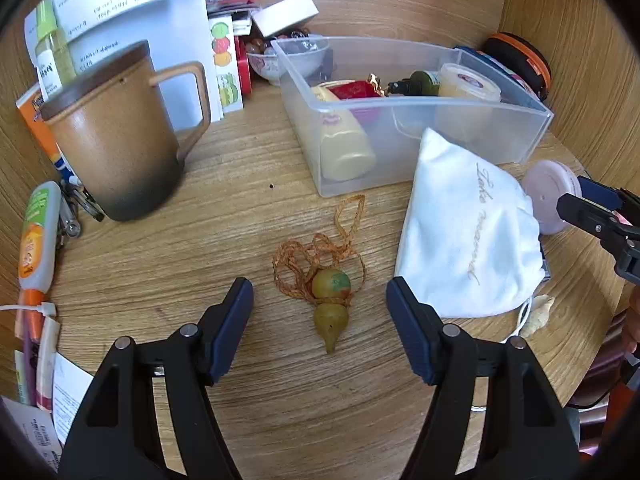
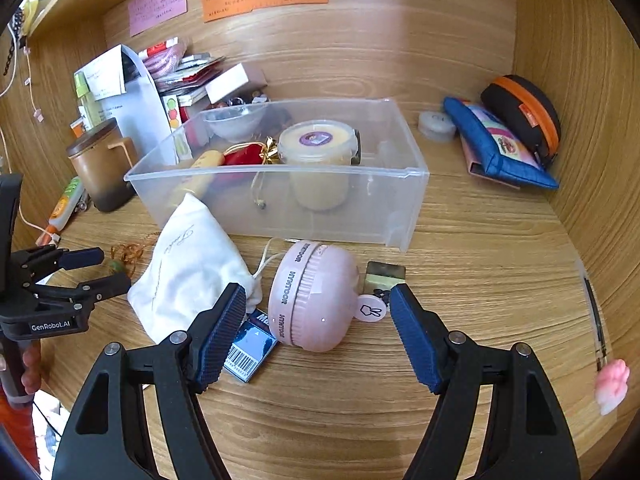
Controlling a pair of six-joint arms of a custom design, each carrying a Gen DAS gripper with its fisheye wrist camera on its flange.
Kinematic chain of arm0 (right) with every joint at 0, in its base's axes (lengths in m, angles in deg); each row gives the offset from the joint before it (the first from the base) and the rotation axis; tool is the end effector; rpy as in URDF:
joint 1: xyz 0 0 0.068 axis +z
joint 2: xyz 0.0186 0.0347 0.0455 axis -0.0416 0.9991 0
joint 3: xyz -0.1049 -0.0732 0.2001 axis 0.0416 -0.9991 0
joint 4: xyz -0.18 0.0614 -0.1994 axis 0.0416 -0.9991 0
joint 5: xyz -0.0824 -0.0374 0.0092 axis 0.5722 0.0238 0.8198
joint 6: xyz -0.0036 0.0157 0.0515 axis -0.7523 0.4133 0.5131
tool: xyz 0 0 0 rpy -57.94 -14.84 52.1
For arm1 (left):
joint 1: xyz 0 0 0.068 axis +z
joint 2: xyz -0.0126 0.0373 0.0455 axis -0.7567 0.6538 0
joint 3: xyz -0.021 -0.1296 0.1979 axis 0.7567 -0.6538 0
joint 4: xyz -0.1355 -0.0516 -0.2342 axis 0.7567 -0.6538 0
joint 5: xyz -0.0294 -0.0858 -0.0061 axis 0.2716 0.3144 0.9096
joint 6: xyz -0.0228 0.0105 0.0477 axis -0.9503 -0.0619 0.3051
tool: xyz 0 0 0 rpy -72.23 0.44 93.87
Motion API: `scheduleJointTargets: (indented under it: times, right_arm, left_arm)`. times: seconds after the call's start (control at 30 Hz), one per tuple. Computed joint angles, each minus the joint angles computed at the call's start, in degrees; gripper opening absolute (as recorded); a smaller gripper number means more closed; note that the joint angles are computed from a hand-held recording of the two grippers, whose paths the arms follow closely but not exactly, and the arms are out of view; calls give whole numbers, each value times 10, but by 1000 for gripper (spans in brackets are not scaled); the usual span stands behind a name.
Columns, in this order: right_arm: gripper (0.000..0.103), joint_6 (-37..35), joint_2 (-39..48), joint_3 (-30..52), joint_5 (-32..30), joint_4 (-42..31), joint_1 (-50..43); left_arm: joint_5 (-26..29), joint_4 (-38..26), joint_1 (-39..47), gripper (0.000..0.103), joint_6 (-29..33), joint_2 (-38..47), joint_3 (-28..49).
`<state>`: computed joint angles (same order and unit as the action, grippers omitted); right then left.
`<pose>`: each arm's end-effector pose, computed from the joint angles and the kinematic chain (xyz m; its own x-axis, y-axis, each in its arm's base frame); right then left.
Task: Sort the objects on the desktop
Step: 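Grasp the pink round case with the right tool while the left tool grasps the gourd charm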
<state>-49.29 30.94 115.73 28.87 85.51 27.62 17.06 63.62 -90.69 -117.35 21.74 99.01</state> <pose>0.2526 0.1441 0.0689 -0.6553 -0.2557 -0.7107 -0.4053 0.9130 0.0453 0.1876 -0.1455 0.0676 -0.7974 -0.1318 -0.5889 -0.1414 0.9895 -0.0301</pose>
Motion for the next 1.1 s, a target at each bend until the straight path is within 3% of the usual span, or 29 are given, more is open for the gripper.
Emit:
scheduleJointTargets:
  times: [0.17,0.27,0.43,0.5,0.67,0.83,1.1]
  right_arm:
    - [69,1,34,18,20,3,9]
    - [58,2,52,29,21,6,8]
    - [55,7,65,33,-2,18,-1]
    - [38,6,62,29,-19,25,-5]
    - [38,7,61,30,-27,22,-5]
    - [38,14,53,22,-49,28,-14]
    - [37,9,12,4,-55,27,-20]
  left_arm:
    - [14,12,11,66,7,-3,-6]
    - [7,11,9,65,6,12,3]
    - [0,13,11,53,12,18,7]
    - [3,19,17,48,16,13,3]
    - [-8,18,14,38,18,22,8]
    - [-21,16,11,19,16,32,14]
    - [-25,13,14,19,-4,20,3]
